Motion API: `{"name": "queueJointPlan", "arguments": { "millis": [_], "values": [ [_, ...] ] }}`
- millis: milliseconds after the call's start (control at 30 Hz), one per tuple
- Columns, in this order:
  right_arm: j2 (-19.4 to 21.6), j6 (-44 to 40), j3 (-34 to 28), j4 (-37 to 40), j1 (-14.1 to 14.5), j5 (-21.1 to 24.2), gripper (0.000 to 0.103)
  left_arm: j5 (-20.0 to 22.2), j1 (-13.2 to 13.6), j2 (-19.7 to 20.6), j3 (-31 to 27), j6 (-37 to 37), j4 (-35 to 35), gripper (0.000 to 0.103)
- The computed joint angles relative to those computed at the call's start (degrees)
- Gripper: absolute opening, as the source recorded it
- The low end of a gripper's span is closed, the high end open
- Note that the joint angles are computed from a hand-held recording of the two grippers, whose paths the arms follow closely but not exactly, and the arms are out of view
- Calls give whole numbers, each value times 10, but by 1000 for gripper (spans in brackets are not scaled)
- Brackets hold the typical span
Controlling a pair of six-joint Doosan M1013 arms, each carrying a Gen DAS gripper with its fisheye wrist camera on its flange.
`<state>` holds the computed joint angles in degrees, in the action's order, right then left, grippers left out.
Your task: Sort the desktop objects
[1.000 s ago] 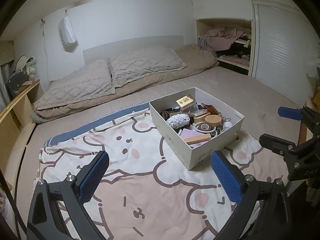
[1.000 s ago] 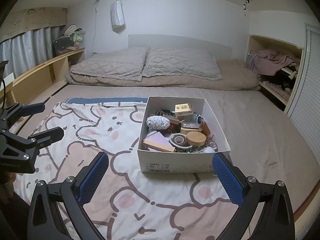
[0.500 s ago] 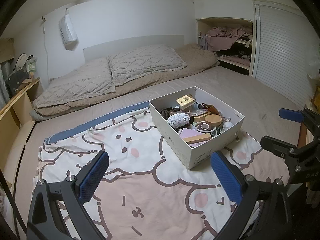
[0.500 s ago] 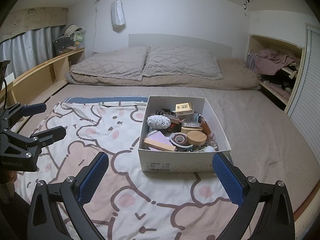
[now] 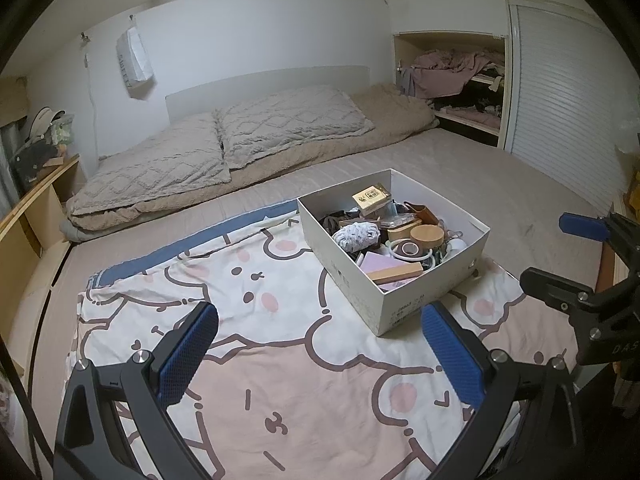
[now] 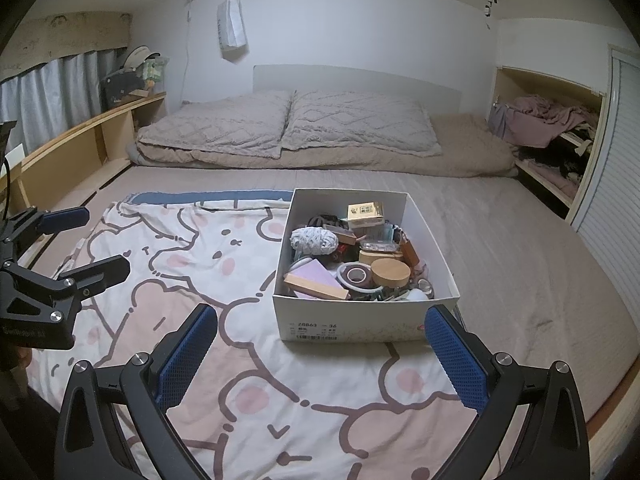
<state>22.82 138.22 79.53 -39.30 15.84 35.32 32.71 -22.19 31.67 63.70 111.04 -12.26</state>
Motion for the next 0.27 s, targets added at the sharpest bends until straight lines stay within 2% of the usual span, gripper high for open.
{"name": "queueJointPlan", "arguments": {
  "millis": [267],
  "values": [
    [0,-4,-1,5,0,1,103,2,0,1,-2,-4,3,102]
  ]
}}
